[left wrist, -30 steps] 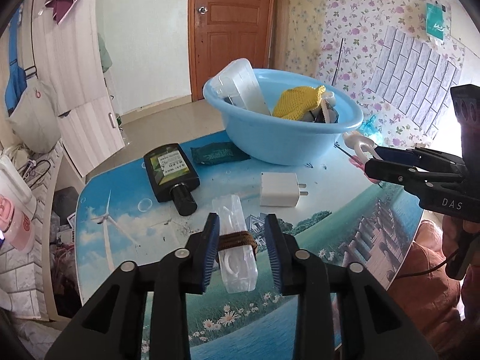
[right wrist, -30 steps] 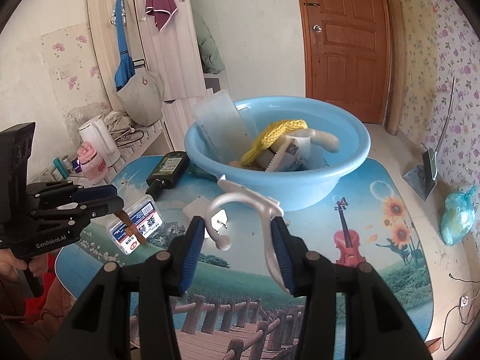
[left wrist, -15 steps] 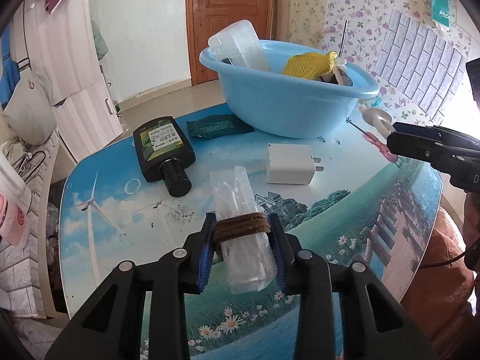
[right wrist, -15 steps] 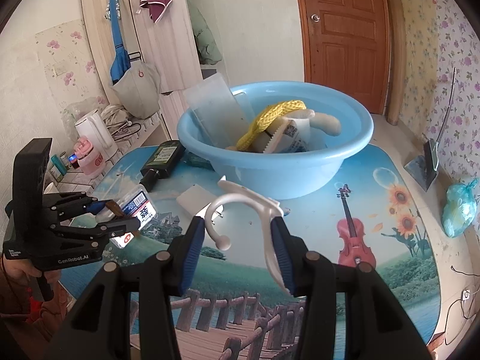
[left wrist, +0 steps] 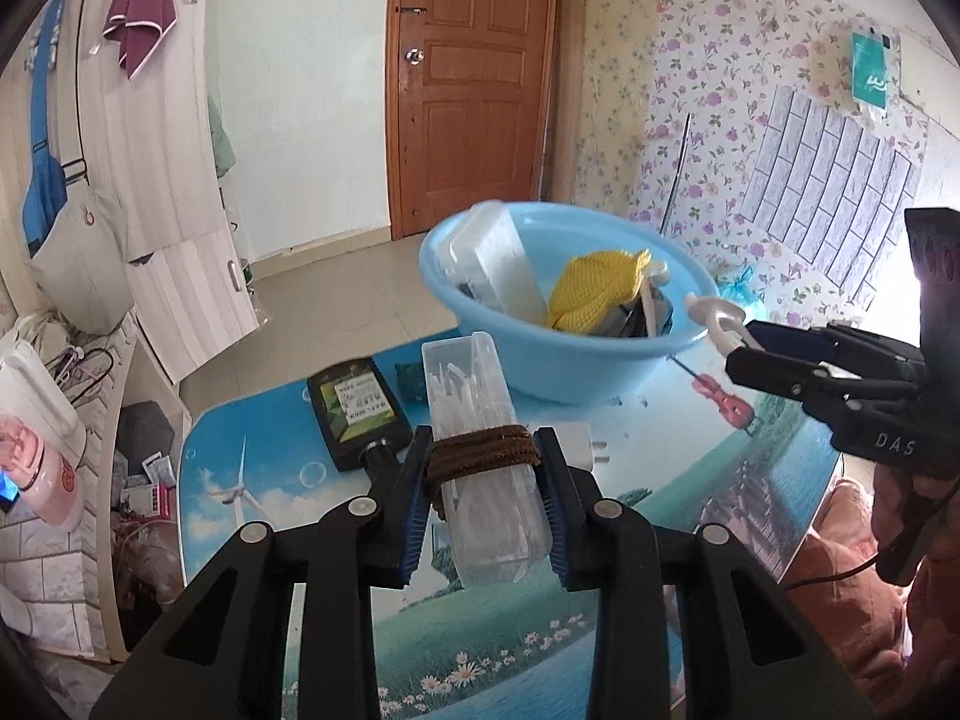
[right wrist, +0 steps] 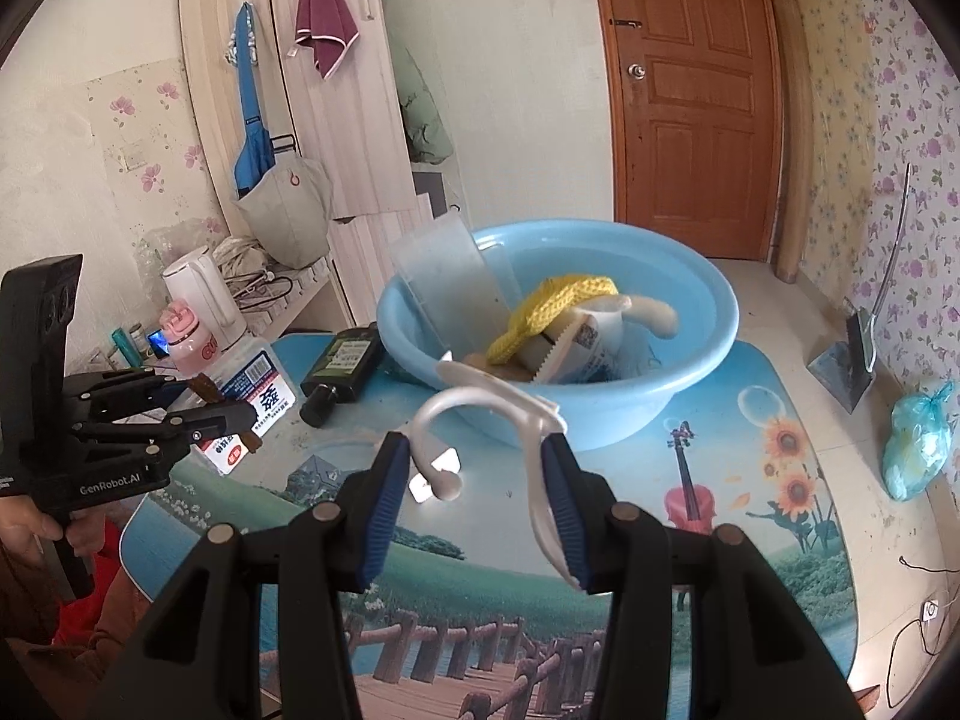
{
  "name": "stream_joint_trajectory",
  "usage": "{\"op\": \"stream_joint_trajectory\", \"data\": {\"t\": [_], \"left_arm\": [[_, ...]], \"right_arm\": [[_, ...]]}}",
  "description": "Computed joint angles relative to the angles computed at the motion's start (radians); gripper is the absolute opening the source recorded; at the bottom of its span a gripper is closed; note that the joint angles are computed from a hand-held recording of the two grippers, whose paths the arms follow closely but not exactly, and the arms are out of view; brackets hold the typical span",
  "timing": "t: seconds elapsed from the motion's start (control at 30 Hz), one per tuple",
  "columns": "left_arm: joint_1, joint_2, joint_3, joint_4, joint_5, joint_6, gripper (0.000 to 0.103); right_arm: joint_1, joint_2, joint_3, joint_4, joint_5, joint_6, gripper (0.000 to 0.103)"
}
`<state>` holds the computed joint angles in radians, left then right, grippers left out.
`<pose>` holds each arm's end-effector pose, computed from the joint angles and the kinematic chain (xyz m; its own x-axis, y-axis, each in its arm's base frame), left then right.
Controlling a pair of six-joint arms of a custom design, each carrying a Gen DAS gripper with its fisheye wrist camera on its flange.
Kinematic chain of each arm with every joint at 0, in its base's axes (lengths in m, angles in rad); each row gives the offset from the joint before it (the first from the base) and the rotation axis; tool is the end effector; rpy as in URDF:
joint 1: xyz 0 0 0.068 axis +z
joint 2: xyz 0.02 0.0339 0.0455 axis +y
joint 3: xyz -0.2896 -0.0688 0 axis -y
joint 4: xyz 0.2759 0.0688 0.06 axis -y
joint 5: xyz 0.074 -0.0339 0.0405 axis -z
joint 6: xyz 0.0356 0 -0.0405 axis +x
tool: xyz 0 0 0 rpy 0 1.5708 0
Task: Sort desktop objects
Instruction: 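Carry the banded box and white hook over the basin and release both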
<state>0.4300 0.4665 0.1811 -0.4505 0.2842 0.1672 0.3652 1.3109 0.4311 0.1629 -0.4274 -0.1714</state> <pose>0.1161 0.0423 0.1510 -0.6368 -0.1163 -0.7622 -0.1067 0.9923 -0.0622 0.2262 0.1023 0.1491 -0.4995 -0.3572 -0.7893 -0.7125 0.6876 0.1398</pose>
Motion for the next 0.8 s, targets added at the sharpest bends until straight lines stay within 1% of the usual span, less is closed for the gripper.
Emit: {"op": "stream_joint_trajectory", "data": {"t": [0.07, 0.17, 0.27, 0.4, 0.57, 0.67, 0.8], "left_arm": [[-0.027, -0.002, 0.035, 0.005, -0.005, -0.022, 0.031], [-0.068, 0.032, 0.076, 0.043, -0.011, -0.052, 0.031], [-0.131, 0.105, 0.101, 0.116, -0.047, -0.086, 0.031], [-0.213, 0.226, 0.123, 0.233, -0.083, -0.122, 0.031], [-0.299, 0.418, 0.163, 0.377, -0.122, -0.149, 0.031], [-0.328, 0.549, 0.199, 0.467, -0.129, -0.154, 0.031], [-0.339, 0.701, 0.245, 0.559, -0.120, -0.158, 0.033]], "right_arm": [[0.001, -0.008, 0.014, 0.001, -0.007, 0.002, 0.045], [0.002, -0.012, 0.035, 0.011, -0.013, 0.009, 0.045], [0.004, -0.007, 0.055, 0.026, -0.023, 0.019, 0.045], [0.000, 0.040, 0.088, 0.059, -0.032, 0.038, 0.045], [-0.019, 0.141, 0.148, 0.095, -0.036, 0.055, 0.045], [-0.033, 0.207, 0.184, 0.109, -0.037, 0.065, 0.045], [-0.050, 0.284, 0.232, 0.128, -0.041, 0.075, 0.045]]}}
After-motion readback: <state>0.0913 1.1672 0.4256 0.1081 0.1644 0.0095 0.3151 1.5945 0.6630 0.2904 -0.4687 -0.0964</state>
